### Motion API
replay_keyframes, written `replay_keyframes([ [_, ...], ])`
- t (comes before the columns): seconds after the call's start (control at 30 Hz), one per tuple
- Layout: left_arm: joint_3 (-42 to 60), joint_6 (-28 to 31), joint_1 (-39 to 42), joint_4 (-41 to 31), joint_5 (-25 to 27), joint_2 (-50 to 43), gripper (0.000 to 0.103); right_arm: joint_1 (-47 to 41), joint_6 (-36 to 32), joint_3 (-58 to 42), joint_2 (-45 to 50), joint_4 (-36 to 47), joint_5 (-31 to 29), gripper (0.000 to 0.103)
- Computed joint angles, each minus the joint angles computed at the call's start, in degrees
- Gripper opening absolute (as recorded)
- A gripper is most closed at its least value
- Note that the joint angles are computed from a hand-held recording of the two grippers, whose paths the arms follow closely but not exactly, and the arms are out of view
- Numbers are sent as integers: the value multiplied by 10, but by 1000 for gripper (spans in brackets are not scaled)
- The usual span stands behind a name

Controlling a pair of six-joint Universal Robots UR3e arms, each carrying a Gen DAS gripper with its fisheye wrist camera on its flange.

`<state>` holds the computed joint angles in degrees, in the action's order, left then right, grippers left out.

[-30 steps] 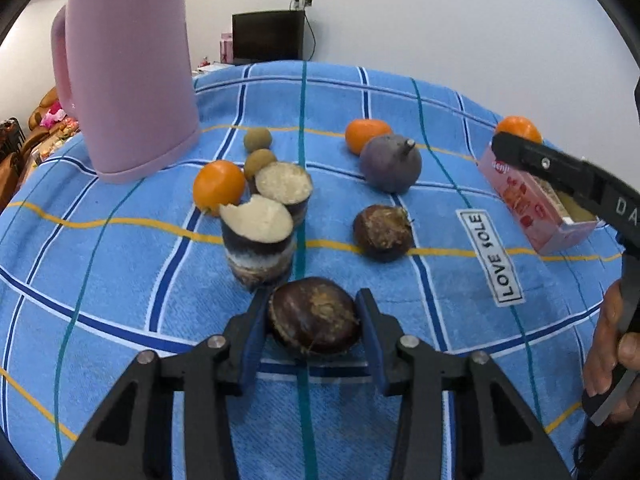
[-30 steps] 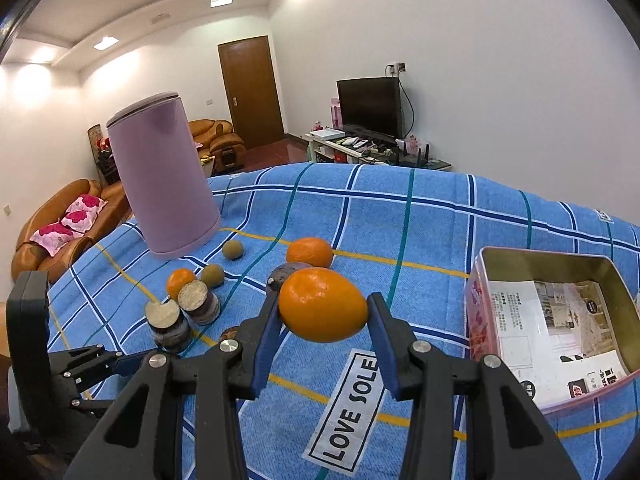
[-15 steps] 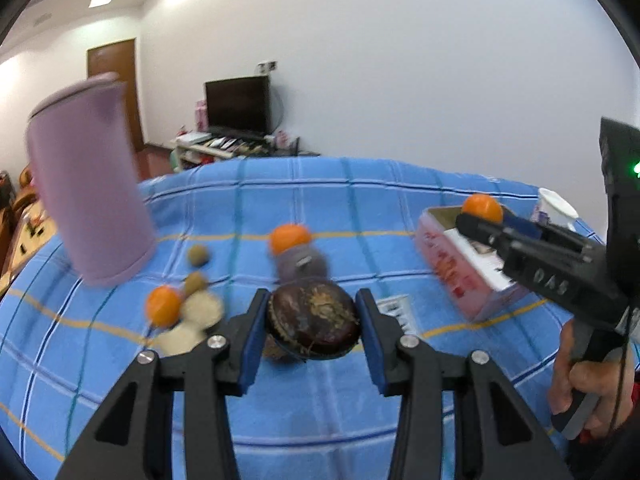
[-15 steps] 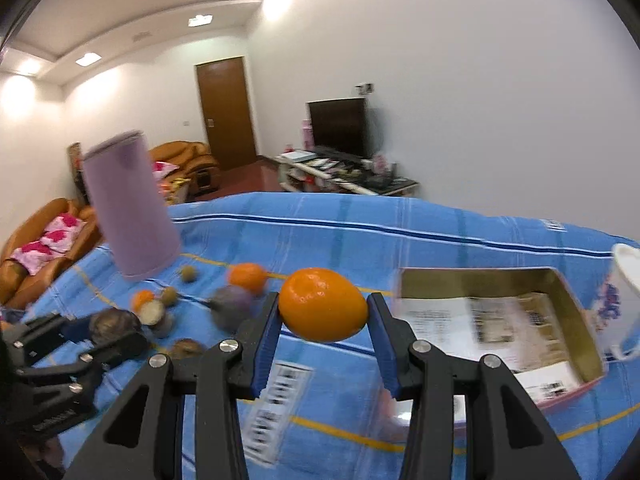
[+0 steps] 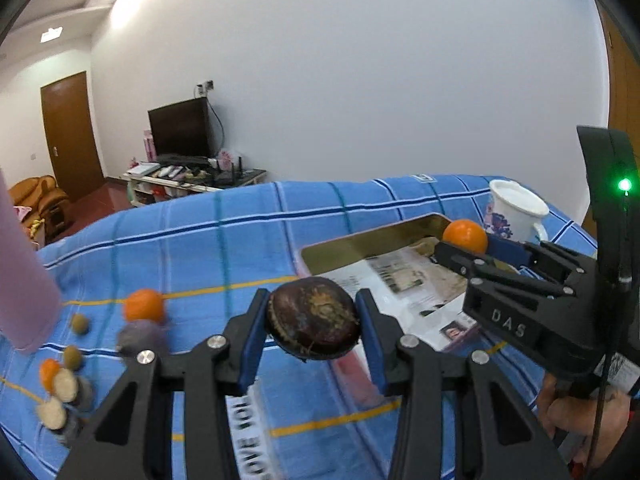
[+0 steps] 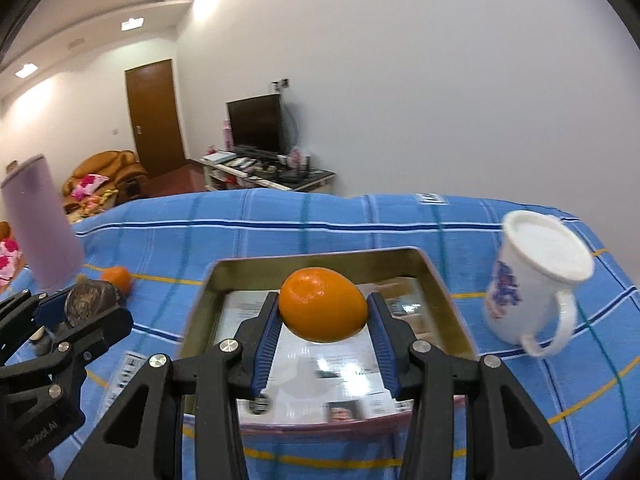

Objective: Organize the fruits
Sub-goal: 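Carry the brown fruit and orange over the pink tin with both tools, then open both tools to drop the brown fruit and orange into the tin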

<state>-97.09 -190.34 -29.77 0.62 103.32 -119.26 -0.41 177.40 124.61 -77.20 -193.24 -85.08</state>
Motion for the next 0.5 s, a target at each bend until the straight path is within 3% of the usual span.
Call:
replay_keyframes([
  [0.27, 149, -9, -34, -67, 23, -101, 45, -20, -22, -9, 19, 12, -17, 45],
  [0.5, 178, -10, -31, -80, 22, -129, 45, -40, -22, -17, 20, 36, -12, 45],
])
